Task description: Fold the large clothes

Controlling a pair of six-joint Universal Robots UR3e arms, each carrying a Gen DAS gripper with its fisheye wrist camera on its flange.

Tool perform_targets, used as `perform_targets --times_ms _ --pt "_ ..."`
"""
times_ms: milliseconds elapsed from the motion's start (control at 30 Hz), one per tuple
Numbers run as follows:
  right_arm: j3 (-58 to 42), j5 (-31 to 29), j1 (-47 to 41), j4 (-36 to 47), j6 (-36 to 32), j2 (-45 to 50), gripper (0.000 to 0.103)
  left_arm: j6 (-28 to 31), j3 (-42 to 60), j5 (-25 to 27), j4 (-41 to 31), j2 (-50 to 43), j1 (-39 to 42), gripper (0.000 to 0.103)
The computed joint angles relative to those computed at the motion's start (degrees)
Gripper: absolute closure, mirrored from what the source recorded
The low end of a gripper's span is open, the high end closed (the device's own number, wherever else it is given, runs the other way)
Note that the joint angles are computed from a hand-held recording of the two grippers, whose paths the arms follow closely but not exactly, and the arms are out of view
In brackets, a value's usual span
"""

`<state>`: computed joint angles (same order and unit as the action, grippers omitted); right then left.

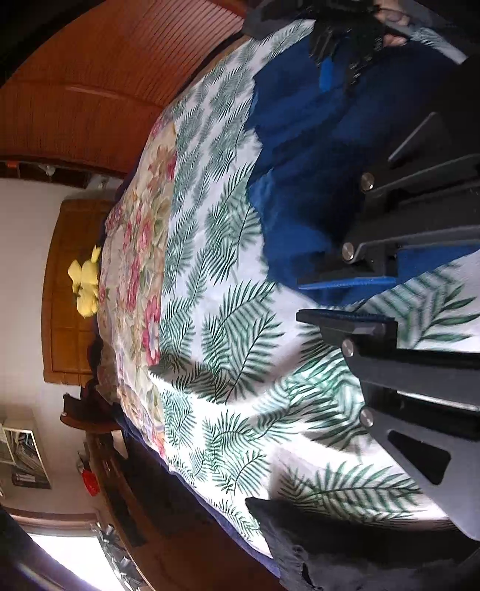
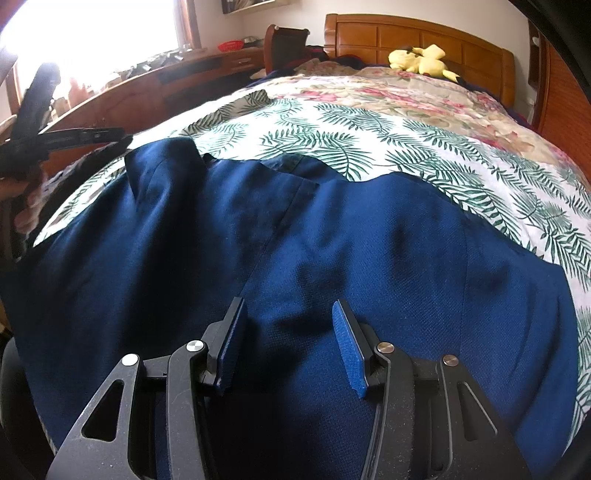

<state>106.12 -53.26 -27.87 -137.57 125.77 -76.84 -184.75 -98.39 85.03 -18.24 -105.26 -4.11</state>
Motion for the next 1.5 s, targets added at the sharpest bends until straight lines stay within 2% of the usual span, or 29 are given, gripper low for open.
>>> perform_targets --times_ms 200,333,533,767,1000,1067,1200,1500 --pt "3.4 2.11 -2.65 -1.03 -1.02 -4.5 0.054 0.16 -13.0 -1.37 0.73 12.72 -1.77 0.086" --pt "5.92 4.48 -5.58 4.07 -4.2 -10.34 0.054 -1.28 -19.25 1.2 -0.16 20.24 -5.25 0.082" --pt "11.38 6.86 -9.79 11.99 -11.38 -20.47 0.054 -5.86 -24.91 4.18 -0.84 26.51 -10.03 0.079" --pt "15.92 8.93 -16.69 23.95 -20.36 -29.75 0.054 -9.04 -24.92 12.27 -0.65 24.64 -18.1 0.078" --pt "18.84 9.13 -22.67 36.98 -29.77 -37.9 0.054 -11.5 -26.86 15.5 -2.02 25.53 -20.97 0.076" --pt "19.65 8.51 -22.68 37.06 -30.47 -38.68 0.054 -12.36 -27.86 15.31 -2.39 25.54 -20.65 0.075" --pt "21.93 5.39 -19.26 28.13 -26.33 -34.97 0.052 -14.11 -31.14 13.91 -0.69 25.3 -19.75 0.073" --pt "21.15 5.79 -21.75 31.79 -28.98 -34.82 0.049 -18.38 -32.81 7.73 2.85 21.96 -15.86 0.072"
